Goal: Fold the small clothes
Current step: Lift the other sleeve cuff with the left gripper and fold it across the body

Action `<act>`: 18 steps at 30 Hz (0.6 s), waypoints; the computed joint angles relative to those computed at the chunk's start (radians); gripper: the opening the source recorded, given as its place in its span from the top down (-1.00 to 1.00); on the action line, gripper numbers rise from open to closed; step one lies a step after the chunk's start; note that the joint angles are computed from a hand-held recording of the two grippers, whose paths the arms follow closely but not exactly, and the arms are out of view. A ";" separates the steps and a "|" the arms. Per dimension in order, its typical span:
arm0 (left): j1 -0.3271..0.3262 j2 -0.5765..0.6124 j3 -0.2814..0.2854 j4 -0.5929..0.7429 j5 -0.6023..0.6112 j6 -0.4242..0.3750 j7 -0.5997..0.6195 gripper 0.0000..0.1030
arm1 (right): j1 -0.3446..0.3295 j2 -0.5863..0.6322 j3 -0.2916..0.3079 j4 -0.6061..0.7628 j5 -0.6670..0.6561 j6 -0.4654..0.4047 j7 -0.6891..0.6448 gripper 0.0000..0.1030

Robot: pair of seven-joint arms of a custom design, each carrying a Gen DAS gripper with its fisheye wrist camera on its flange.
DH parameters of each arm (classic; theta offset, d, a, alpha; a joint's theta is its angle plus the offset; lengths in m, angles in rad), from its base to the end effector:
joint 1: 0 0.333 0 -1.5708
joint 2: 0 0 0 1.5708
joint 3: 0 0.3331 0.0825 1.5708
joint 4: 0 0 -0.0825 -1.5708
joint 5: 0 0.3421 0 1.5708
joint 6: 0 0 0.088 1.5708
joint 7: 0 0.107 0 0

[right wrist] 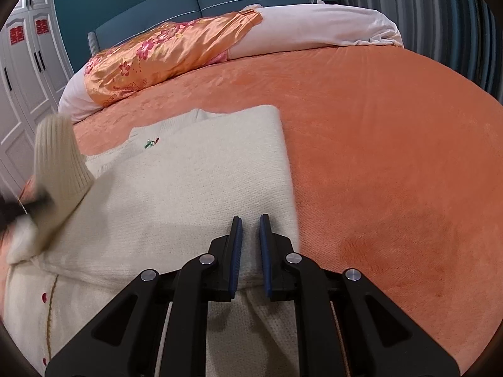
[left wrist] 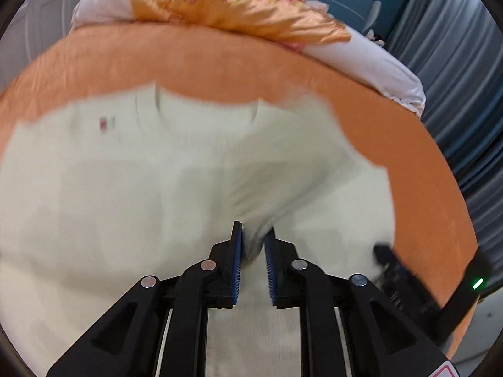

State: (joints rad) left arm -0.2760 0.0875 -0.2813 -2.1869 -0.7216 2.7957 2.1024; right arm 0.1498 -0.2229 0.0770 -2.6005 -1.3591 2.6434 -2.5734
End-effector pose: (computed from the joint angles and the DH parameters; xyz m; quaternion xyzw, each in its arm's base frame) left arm 0.4824 -0.2606 0.4425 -0.4996 0.8050 -0.3197 0.0148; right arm 0.3852 0.1154 0.3910 -0.3697 0.8434 -0.3099 0.2365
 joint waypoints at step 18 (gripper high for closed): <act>0.263 -0.041 0.199 0.042 -0.224 -0.192 -0.037 -0.20 | -0.044 -0.030 -0.043 0.048 -0.091 0.321 0.162 0.26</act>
